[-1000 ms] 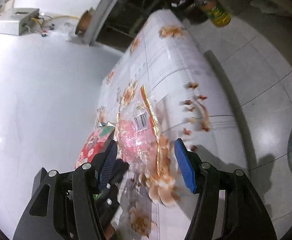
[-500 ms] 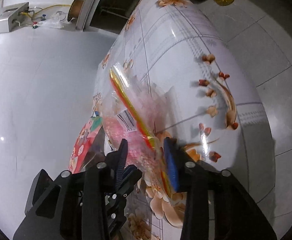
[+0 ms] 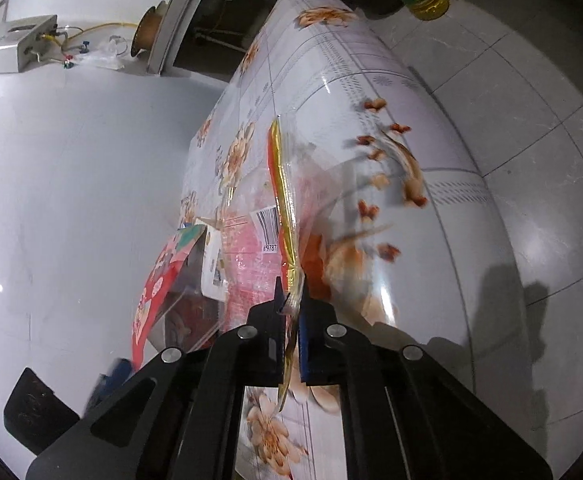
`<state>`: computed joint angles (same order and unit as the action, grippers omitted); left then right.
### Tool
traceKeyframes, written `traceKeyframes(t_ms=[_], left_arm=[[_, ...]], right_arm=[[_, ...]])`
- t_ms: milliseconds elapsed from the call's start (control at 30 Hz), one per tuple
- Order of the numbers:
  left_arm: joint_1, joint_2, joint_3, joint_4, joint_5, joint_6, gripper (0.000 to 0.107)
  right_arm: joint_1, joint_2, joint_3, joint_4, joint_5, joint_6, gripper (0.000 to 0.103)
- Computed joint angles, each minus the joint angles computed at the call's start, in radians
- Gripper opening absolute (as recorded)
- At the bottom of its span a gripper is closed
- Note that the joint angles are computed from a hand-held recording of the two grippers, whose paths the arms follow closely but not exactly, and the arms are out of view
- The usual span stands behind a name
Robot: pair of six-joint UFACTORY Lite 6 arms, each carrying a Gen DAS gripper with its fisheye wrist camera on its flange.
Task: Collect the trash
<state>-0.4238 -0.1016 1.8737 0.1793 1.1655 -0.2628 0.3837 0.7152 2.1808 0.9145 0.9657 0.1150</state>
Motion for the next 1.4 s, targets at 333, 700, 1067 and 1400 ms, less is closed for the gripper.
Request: traceKeyframes(t_ms=[333,700,1067,1400], left_arm=[[0.949,0.001,0.141,-0.560,0.177,0.301,0.071],[1.187,0.462,0.349,-0.983,0.518,0.362,0.063],[1.199,0.508,0.373,-1.046,0.592,0.367,0.030],[1.218,0.527,0.405,-1.120,0.608,0.373,0.007]], right_arm=[[-0.012,-0.163,-0.281,0.081,-0.071,-0.076,0.005],[0.001,-0.161,-0.256,0.025,-0.070,-0.006,0.005],[0.011,-0.126,-0.186,-0.032,-0.052,0.061,0.005],[0.004,-0.120,-0.182,-0.014,-0.048,0.054,0.005]])
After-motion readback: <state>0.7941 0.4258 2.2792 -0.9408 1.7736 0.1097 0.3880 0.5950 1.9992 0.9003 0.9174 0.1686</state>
